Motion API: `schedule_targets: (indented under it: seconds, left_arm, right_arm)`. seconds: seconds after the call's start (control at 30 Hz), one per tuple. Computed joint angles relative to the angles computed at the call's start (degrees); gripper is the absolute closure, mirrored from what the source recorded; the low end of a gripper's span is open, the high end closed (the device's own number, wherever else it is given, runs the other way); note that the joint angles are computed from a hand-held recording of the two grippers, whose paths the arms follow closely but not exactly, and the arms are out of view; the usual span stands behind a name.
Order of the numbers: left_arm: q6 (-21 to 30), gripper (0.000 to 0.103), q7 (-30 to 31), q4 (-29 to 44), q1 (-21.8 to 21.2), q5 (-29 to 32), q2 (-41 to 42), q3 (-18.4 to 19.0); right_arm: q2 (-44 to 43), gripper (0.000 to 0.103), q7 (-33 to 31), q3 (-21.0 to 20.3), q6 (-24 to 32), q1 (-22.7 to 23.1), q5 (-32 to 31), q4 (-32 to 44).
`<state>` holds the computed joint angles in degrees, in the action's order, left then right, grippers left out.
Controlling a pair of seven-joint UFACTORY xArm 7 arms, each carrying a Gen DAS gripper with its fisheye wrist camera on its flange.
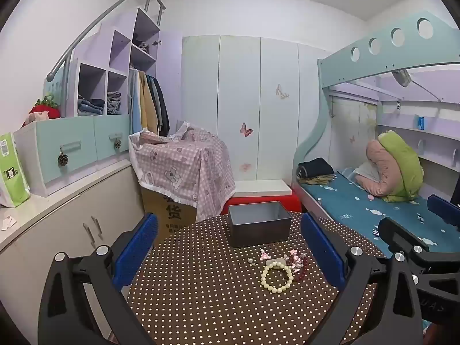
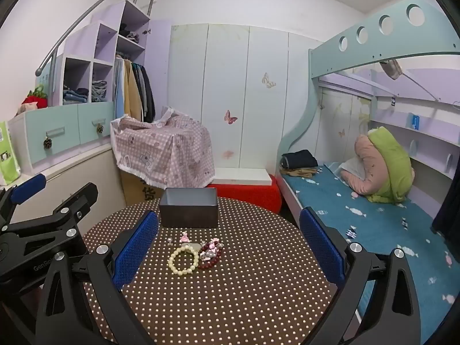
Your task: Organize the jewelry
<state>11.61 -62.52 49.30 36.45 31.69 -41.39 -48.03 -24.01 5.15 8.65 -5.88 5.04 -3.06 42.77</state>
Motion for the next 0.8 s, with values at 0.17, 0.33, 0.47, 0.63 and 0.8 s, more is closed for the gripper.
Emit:
schedule_targets:
  seconds: [0.17,0.33,0.47,0.63,0.8]
  left_arm:
    - [0.04,0.007,0.01,0.0,0.07,-0.11,-0.08,-0.07]
    - [0.03,0.007,0.03,-0.03,0.23,-0.2,-0.27,-0.22]
    - [-0.06,0.007,-0.04,-0.13,0.35,-0.35,-0.52,-0.37]
    - [-0.15,0.007,0.39,-0.06,0.29,-0.63,-0.2,-0.23]
    - [-0.07,0.007,0.43,0.01,0.37,-0.63,-0.12,-0.28]
  right_arm:
    - [-0.02,0.008,0.03,-0.26,0.18,0.27,-0.01,-0.01]
    - [-0.04,0.007,-0.12,-0.74,0.33,0.72,0.05,0.02]
    - [-0.11,0.008,-0.34,-1.13,0.45,1.08,0.1,0.04]
    - [-0.19,0.008,-0.57,-1.43,0.57,1.33,0.22,0.06]
    - [-0.16,0.008,-0.77,-1.74,0.59,1.64,0.36,0.04]
